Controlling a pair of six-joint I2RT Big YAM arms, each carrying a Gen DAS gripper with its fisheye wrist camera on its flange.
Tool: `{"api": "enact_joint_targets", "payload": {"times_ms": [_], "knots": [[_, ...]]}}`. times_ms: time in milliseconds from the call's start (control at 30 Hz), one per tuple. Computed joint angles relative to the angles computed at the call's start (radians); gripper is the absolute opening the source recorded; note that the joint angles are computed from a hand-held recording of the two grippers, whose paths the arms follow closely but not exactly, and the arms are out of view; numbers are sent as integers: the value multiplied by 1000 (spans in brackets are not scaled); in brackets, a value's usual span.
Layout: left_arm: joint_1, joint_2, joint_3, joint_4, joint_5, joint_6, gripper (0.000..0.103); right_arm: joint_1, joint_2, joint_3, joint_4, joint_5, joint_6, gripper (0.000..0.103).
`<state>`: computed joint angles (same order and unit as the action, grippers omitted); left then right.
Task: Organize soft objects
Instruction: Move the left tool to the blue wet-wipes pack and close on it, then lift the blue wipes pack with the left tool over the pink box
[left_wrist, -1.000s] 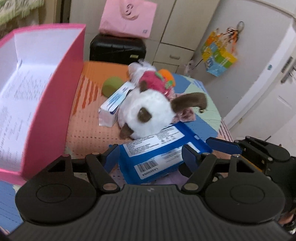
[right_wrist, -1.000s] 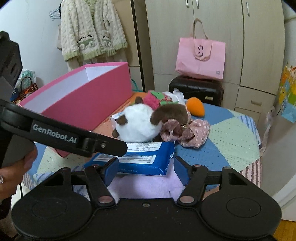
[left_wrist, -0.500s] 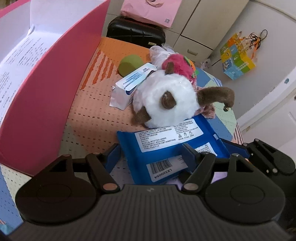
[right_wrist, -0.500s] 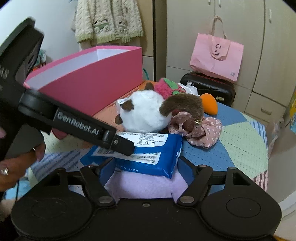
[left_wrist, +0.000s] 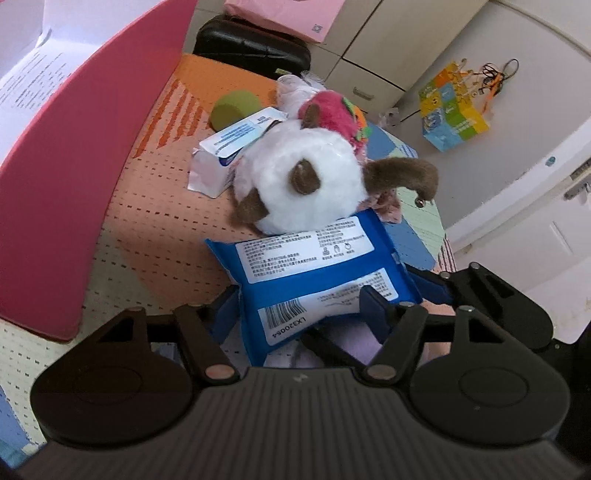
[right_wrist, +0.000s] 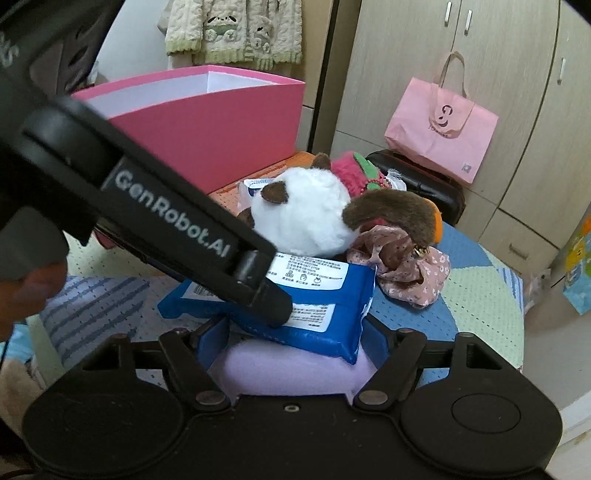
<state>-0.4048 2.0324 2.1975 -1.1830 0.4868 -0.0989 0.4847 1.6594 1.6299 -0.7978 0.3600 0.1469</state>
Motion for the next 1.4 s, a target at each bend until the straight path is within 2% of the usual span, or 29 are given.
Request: {"api": "enact_joint_targets", "payload": {"times_ms": [67,267,400,533,833,1200,1300,1400], "knots": [[0,-22,-40,35,0,9,62,11,1,0,1,31,9,76],[-4,-74,-98,75,-15,95,62,45,-9,8,-22,88,67,75],[-3,-101,-116,73,-25,150,62,65,-13,24,-48,107,94,75],[1,-143,-150,61,-47,235,62,88,-16,41,-72,126,122,75],[40,-208,-188,52,-13,307,62,143,-13,88,-93,183,149,76],[96,-254,-211,-47,-3,368,64,187,41,202,-200,132,207,76],[123,-254,-197,-102,15,402,64,206,61,241,-232,126,212,77],[150,-238,-158,-175,40,467,64,225,92,298,-277,124,225,77]]}}
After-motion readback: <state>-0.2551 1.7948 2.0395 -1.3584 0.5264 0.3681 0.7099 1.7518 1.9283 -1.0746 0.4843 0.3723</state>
